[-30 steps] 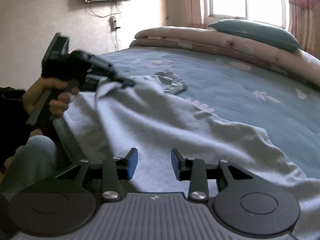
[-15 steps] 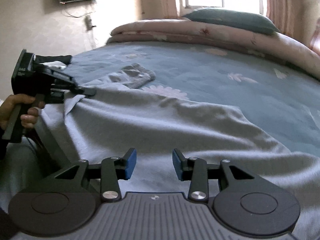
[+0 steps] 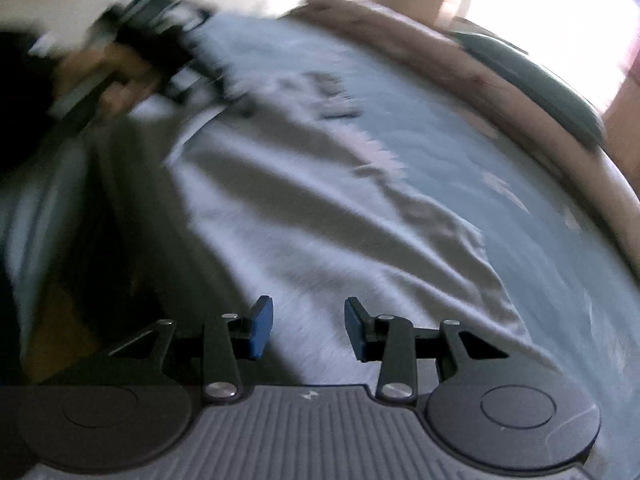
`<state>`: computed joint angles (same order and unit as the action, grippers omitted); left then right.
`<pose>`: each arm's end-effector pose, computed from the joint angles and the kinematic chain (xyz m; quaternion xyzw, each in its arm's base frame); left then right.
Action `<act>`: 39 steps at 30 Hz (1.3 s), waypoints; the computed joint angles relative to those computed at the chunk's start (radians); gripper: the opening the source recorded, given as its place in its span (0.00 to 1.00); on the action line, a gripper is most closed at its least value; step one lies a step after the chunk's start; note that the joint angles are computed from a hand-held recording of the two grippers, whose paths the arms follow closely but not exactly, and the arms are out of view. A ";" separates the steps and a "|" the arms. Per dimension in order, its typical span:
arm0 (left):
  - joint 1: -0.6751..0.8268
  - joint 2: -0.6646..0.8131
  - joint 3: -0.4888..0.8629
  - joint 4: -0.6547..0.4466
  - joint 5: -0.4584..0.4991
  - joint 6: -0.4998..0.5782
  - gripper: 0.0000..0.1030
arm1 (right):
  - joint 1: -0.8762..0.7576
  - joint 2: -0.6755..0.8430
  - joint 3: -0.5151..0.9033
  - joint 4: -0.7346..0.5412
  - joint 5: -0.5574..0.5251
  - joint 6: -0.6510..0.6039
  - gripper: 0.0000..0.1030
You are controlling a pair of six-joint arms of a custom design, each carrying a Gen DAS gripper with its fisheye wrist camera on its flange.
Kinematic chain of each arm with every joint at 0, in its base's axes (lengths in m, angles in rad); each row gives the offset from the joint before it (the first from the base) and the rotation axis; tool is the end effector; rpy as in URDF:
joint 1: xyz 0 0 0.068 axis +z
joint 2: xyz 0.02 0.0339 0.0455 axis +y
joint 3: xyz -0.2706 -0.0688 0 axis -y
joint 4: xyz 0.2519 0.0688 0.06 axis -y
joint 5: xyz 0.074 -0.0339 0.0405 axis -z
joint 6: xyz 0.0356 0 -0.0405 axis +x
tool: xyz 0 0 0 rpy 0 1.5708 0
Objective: Fold clothes
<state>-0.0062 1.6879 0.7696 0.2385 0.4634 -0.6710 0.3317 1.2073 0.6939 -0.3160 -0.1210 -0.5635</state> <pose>0.3344 -0.0180 0.1520 -0.1931 0.8625 -0.3348 0.3267 0.2317 0.0843 0.2143 -0.4224 0.8292 0.0142 0.3657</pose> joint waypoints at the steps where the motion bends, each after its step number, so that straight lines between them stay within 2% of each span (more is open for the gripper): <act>1: -0.009 -0.003 0.012 -0.024 -0.017 0.007 0.13 | 0.013 -0.008 0.001 -0.026 0.013 -0.039 0.43; 5: -0.020 -0.007 0.029 -0.053 -0.030 -0.002 0.11 | 0.072 -0.003 -0.024 -0.017 0.142 -0.127 0.41; 6: -0.020 -0.010 0.031 -0.060 -0.030 -0.004 0.10 | 0.086 0.007 -0.029 -0.007 0.177 -0.141 0.37; 7: -0.020 -0.019 0.031 -0.067 -0.033 -0.005 0.09 | 0.093 0.016 -0.030 -0.006 0.190 -0.151 0.23; 8: -0.021 -0.033 0.029 -0.074 -0.037 -0.003 0.08 | 0.095 0.015 -0.031 -0.008 0.186 -0.160 0.17; 12: -0.013 -0.089 0.017 -0.095 -0.034 0.010 0.08 | 0.098 -0.019 -0.015 -0.061 0.181 -0.189 0.08; 13: -0.011 -0.096 0.013 -0.097 -0.033 0.009 0.08 | 0.086 -0.029 -0.003 -0.085 0.164 -0.183 0.02; 14: -0.010 -0.098 0.012 -0.098 -0.033 0.010 0.08 | 0.073 -0.039 0.006 -0.105 0.146 -0.178 0.02; 18: -0.021 -0.055 0.035 -0.136 -0.069 0.011 0.08 | 0.032 -0.017 0.012 -0.122 0.092 -0.137 0.03; 23: -0.018 -0.058 0.022 -0.134 -0.077 0.009 0.09 | 0.031 -0.005 -0.001 -0.123 0.077 -0.129 0.05; 24: -0.013 -0.055 0.027 -0.139 -0.071 0.014 0.13 | 0.017 -0.001 0.010 -0.134 0.058 -0.126 0.05; 28: 0.010 -0.066 0.034 -0.168 -0.027 0.012 0.15 | -0.008 -0.008 0.030 -0.156 0.011 -0.094 0.12; 30: 0.012 -0.094 0.035 -0.210 -0.033 0.039 0.22 | -0.018 -0.040 0.031 -0.163 -0.017 -0.070 0.13; 32: 0.014 -0.130 0.043 -0.270 -0.051 0.067 0.31 | -0.046 -0.063 0.037 -0.156 -0.042 -0.039 0.18; 34: 0.021 -0.172 0.049 -0.324 -0.072 0.094 0.33 | -0.088 -0.068 0.048 -0.127 -0.047 0.008 0.33; 36: 0.037 -0.222 0.051 -0.367 -0.088 0.114 0.39 | -0.123 -0.056 0.055 -0.087 -0.032 0.058 0.37; 39: 0.045 -0.286 0.067 -0.417 -0.129 0.137 0.40 | -0.160 -0.017 0.051 -0.009 0.019 0.132 0.44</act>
